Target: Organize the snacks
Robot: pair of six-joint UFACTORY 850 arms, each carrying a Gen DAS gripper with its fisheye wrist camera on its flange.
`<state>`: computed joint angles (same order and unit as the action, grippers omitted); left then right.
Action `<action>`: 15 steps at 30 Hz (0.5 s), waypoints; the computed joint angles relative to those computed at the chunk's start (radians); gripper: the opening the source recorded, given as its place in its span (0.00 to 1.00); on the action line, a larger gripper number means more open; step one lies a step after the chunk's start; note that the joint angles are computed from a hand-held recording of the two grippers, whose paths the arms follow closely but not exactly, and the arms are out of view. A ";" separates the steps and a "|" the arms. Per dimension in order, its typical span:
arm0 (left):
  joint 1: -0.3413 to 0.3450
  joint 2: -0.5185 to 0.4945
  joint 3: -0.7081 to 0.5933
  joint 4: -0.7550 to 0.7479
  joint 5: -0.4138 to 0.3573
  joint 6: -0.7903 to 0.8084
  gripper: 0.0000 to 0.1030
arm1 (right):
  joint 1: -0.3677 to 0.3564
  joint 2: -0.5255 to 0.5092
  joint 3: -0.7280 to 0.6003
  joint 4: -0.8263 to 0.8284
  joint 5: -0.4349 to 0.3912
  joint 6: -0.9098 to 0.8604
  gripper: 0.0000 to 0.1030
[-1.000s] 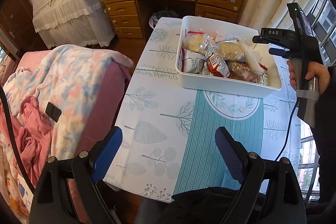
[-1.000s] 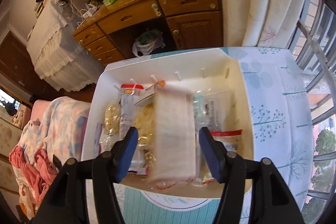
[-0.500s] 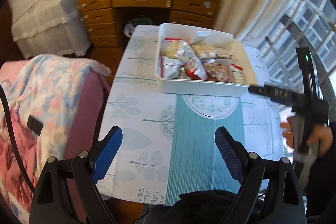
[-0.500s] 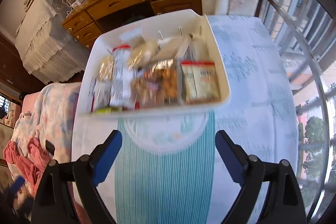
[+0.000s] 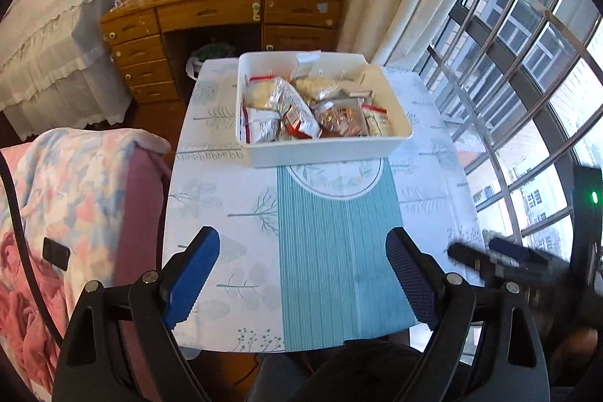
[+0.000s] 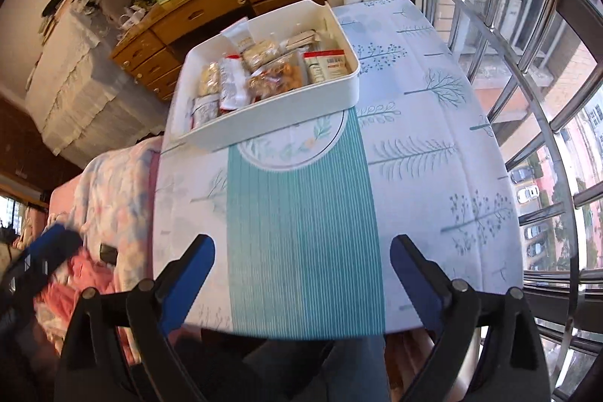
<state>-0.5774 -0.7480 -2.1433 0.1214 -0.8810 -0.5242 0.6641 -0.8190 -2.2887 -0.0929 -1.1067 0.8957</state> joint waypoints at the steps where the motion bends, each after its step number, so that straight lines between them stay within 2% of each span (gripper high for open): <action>1: -0.003 0.001 -0.005 0.005 0.010 -0.020 0.87 | 0.003 0.009 -0.001 -0.001 -0.005 -0.022 0.93; 8: -0.033 -0.025 -0.083 0.114 0.018 -0.114 0.87 | 0.020 0.021 -0.057 -0.046 -0.022 -0.103 0.97; 11: -0.037 -0.039 -0.118 0.150 -0.002 -0.156 0.88 | 0.029 -0.002 -0.107 -0.085 -0.034 -0.125 0.98; 15: -0.046 -0.059 -0.162 0.189 -0.039 -0.180 0.93 | 0.027 0.027 -0.067 -0.110 0.008 -0.095 0.98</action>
<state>-0.6230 -0.8068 -2.3055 0.3100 -0.9201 -0.7041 0.6909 -0.7925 -2.3560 -0.2029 -1.0985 0.8007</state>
